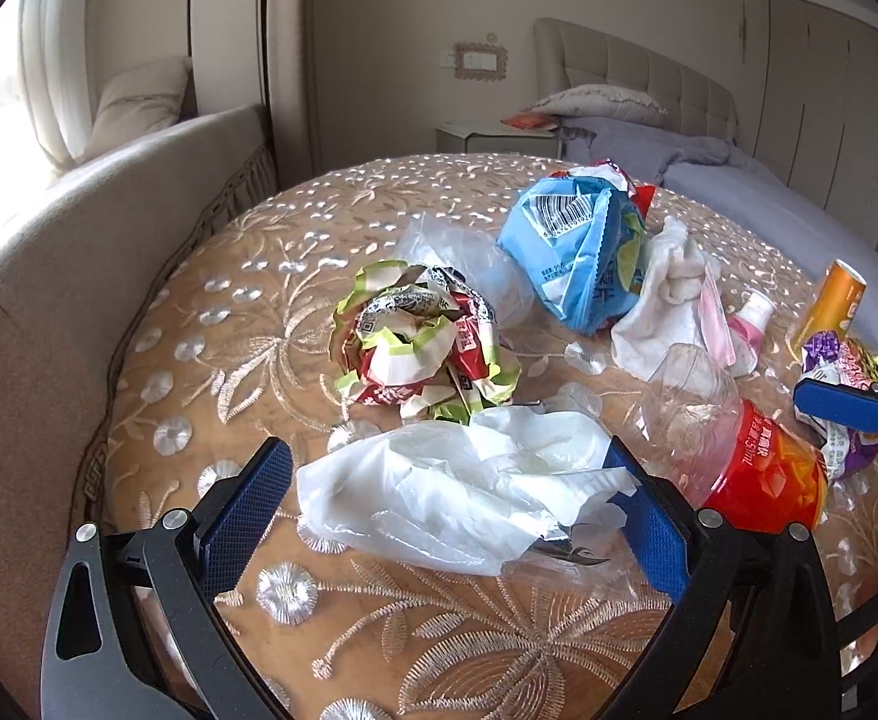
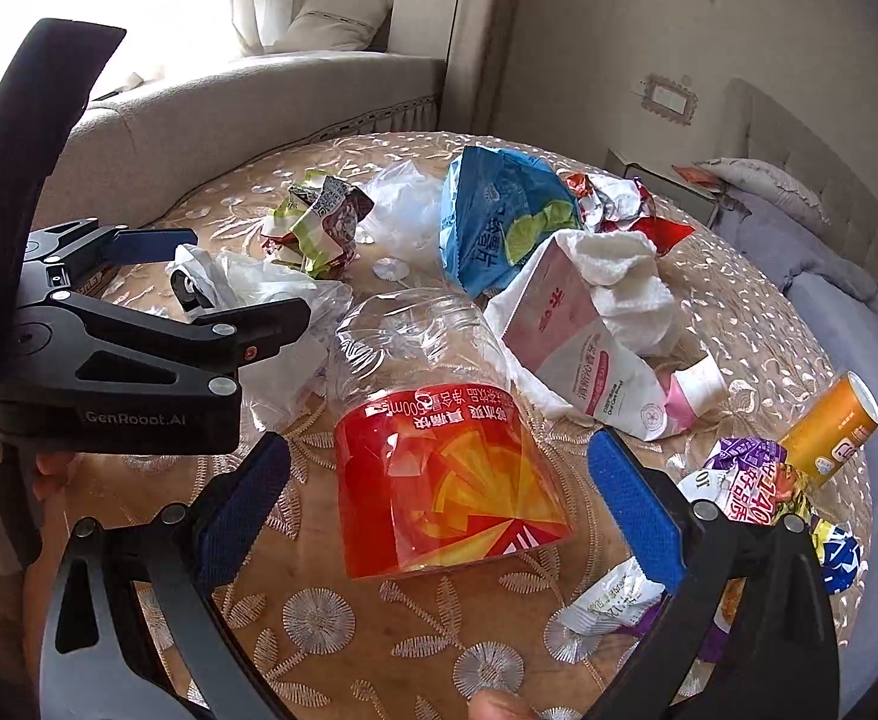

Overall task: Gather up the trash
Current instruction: 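Grasp the white tissue with the left tool while the right tool grasps the red-label bottle, then carry tissue and bottle to the white bin and open both tools over it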

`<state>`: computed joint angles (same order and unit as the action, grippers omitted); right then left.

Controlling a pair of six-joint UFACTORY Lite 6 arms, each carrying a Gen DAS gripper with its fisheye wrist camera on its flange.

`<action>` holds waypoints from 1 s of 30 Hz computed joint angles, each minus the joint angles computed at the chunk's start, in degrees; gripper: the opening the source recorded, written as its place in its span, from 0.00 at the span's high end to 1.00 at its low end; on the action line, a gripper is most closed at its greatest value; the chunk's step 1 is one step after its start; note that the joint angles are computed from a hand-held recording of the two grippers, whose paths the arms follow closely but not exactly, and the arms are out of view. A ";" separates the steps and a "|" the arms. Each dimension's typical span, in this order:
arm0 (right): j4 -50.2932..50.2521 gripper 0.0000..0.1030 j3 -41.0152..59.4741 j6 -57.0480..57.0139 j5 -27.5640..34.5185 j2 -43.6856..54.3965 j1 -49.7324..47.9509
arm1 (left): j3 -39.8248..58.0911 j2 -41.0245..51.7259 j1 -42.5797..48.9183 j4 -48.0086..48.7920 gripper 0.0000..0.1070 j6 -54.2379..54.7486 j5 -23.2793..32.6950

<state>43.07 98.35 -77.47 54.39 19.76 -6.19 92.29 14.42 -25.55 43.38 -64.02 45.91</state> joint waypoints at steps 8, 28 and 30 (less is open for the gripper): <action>0.13 0.32 3.01 1.15 4.36 2.43 -0.81 | 0.22 -0.14 0.37 -3.22 0.40 3.26 -2.76; 15.65 0.32 9.79 -5.82 23.22 -0.46 -33.59 | 20.37 5.77 -28.12 11.26 0.42 -3.52 15.73; 15.43 0.32 12.80 -5.93 23.89 2.03 -37.86 | 28.80 12.31 -29.96 9.80 0.42 -0.35 15.62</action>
<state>58.50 111.15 -83.40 78.27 21.79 -44.05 121.09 26.73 -55.51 53.19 -64.37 61.52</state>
